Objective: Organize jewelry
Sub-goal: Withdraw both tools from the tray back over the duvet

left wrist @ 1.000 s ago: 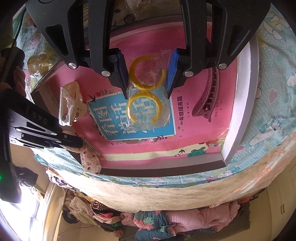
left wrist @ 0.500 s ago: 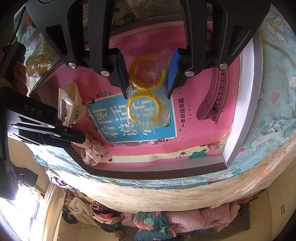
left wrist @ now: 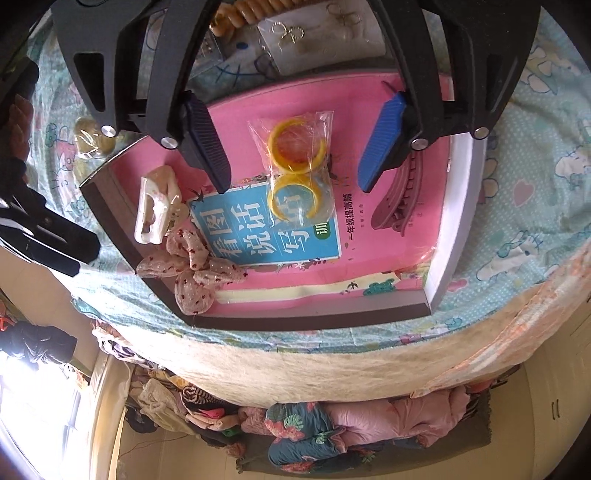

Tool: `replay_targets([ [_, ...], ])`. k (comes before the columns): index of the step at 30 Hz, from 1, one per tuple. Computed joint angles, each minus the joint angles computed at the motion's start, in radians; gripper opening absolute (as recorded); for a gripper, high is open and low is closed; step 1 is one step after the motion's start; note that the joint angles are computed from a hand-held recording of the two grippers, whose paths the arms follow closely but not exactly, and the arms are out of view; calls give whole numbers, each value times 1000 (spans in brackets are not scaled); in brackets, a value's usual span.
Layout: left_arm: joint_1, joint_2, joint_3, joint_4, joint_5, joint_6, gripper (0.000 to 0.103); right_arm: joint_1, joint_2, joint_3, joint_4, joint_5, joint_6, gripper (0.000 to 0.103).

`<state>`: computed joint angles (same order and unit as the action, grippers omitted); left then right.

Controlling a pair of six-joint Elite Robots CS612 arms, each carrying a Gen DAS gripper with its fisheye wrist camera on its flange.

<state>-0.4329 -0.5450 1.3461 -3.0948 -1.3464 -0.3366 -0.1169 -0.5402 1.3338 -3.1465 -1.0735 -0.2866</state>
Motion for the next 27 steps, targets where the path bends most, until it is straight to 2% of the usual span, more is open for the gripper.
replay_targets([
  [4, -8, -22, 35, -41, 31, -10, 86, -10, -26, 50, -50, 13, 13, 92],
  [7, -10, -35, 58, -68, 41, -18, 91, -17, -43, 84, -82, 27, 22, 92],
  [27, -34, -112, 213, -245, 95, -49, 91, -39, -119, 251, -252, 47, 13, 93],
])
